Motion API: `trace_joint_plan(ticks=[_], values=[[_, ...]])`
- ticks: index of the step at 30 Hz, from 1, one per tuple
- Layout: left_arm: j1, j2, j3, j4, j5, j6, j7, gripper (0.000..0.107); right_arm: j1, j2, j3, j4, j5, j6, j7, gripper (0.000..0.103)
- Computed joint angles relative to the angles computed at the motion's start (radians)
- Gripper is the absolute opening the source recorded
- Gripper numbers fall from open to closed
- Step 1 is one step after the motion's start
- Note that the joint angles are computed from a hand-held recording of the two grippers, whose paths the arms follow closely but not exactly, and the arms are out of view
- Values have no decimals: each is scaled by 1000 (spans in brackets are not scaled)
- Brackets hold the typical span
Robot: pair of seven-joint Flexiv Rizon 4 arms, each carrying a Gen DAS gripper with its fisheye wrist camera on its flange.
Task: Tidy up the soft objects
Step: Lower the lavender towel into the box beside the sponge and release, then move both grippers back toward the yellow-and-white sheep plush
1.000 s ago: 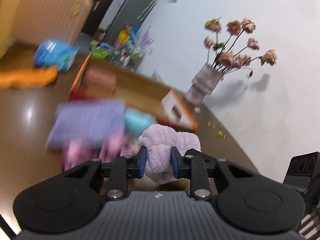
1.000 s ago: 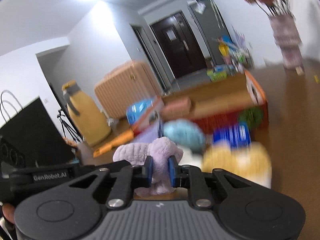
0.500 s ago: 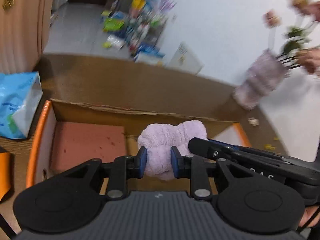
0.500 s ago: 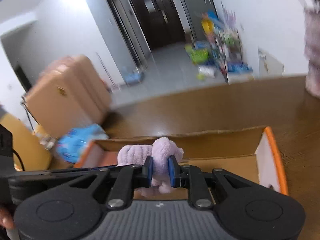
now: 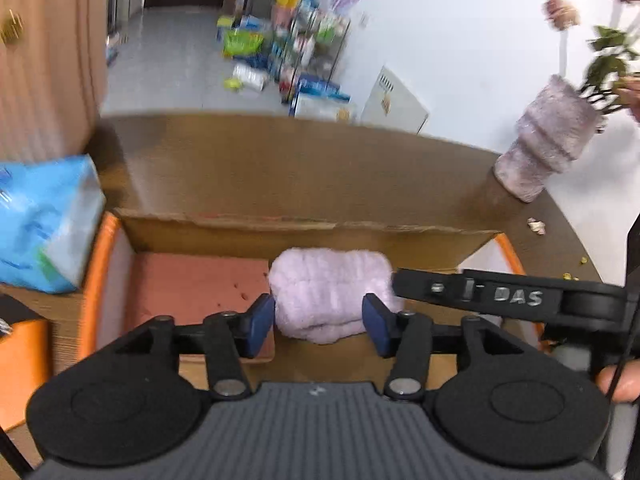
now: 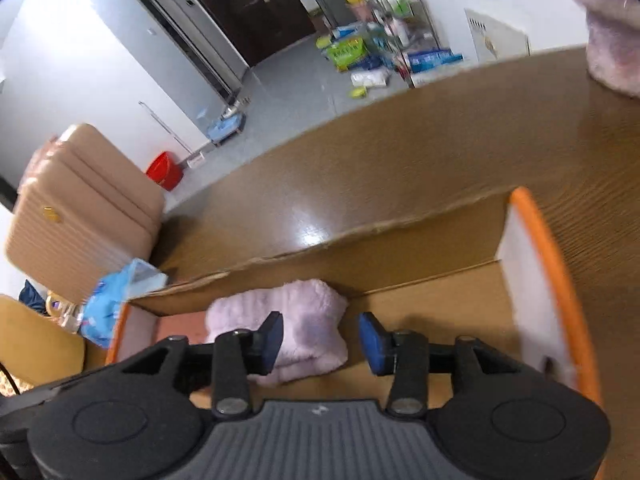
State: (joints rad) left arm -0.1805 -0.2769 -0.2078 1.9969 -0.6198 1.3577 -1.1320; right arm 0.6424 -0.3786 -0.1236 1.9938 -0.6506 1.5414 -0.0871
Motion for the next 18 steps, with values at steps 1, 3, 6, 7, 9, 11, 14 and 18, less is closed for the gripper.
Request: trace_joint_plan(ticks=[1,3,6,7,9,11,14,18], values=[[2,33,-3,25,-6,12,16,56,38,44,-44,33,-40,-3,27,45],[-13,105,21,75,12,31,18,58,69,127,-95,89,-152,-14,90,53],[-45,207,74,145,69,60,-23,63,87,278,-123,173,-377,-85,211,59],[-57,246,92,173,106,76,-51,66,79,331,-108,200,-439,-122,238,60],[-64,326,127,236,236,120,-134,76,52,420,-63,251,-524,-173,282,66],[-52,402,141,295,357,145,-197,82,32,494,-12,298,-532,-214,277,70],[-51,515,159,403,454,192,-245,83,-4,584,78,363,-590,-271,323,71],[-40,681,163,563,544,266,-285,87,-40,671,224,428,-684,-370,407,74]])
